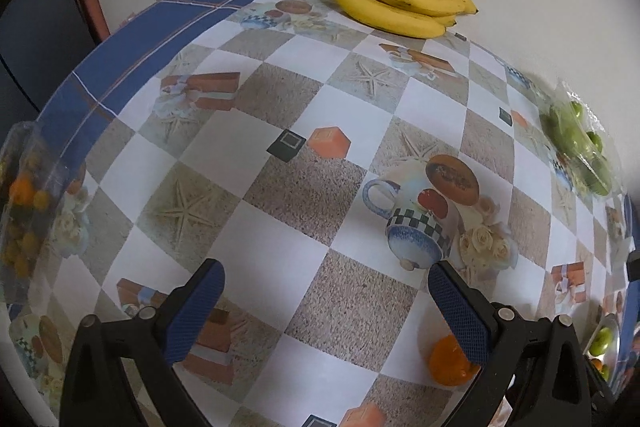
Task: Organize fruits
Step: 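Close the right tool on the dark plum while the left tool approaches the orange, then close the left tool on the orange while the right tool holds the plum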
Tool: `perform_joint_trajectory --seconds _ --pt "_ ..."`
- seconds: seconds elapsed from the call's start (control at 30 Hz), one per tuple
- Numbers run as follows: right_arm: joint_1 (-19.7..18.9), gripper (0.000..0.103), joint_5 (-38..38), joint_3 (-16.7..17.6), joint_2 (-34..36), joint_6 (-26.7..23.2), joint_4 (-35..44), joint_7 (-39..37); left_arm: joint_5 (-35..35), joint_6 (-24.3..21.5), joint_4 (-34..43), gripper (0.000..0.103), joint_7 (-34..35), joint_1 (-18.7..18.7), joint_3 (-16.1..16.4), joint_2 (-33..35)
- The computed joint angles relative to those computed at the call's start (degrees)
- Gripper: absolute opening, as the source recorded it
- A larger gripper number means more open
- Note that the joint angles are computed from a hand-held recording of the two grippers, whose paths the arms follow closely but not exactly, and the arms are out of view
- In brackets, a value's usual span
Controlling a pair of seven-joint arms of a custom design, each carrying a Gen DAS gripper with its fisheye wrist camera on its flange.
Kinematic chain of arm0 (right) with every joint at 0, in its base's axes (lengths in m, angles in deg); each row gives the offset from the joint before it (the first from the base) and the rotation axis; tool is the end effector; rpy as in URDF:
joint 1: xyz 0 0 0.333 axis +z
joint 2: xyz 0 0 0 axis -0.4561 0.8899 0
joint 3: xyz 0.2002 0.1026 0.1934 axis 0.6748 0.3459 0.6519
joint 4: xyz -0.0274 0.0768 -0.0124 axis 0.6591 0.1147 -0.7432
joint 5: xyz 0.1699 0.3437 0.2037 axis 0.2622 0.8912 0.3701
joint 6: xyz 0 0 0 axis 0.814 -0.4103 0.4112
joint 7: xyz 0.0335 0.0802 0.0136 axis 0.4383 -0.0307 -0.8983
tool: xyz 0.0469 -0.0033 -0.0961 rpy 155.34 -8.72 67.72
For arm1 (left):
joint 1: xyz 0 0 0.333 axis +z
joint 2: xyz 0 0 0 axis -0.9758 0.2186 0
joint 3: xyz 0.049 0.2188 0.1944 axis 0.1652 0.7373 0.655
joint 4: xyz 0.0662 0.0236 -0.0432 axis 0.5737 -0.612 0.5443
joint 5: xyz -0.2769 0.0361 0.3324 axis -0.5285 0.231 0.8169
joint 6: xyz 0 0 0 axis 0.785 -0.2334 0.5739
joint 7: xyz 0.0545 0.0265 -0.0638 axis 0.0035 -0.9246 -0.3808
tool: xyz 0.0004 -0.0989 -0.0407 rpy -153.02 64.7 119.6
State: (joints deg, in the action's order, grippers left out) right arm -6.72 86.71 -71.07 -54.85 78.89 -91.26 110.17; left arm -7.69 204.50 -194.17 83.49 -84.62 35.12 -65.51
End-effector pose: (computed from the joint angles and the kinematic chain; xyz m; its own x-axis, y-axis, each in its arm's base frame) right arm 0.4982 0.2591 0.3720 0.0849 -0.9706 -0.2250 -0.9279 0.0052 -0.3727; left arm 0.4819 -0.1617 0.3848 0.4160 -0.9048 0.0911 -0.8133 -0.4150 -0.4079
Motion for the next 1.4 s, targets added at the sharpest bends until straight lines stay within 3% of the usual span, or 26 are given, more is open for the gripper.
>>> perform_joint_trajectory --seconds 0.2,0.37,0.5,0.63,0.83,1.1,1.4 --pt "0.52 0.054 0.96 -0.01 1.84 0.17 1.8 -1.13 -0.86 0.23 0.13 0.103 0.79 -0.29 0.26 0.48" --pt "0.8 0.051 0.45 -0.02 2.95 -0.2 2.79 -0.86 -1.32 0.23 0.15 0.103 1.22 -0.37 0.31 0.52" --pt "1.0 0.04 1.16 -0.14 3.22 -0.18 3.08 -1.04 -1.59 0.19 0.21 0.103 1.55 -0.36 0.35 0.55" --pt "1.08 0.038 1.2 -0.18 3.31 -0.26 3.2 -1.03 -1.65 0.16 0.28 0.103 1.75 -0.35 0.33 0.56" --pt "1.34 0.028 4.14 -0.27 3.18 0.02 3.07 -3.11 -1.79 -0.18 0.4 0.103 2.24 -0.48 0.3 0.44" --pt "1.36 0.027 7.26 -0.43 1.62 -0.55 2.52 -4.94 -2.01 -0.27 0.61 0.103 2.63 -0.67 0.32 -0.2" --pt "-0.83 0.027 2.98 -0.61 -2.64 -4.13 0.75 0.97 -7.32 0.26 1.21 0.103 7.94 -2.68 1.24 -0.05"
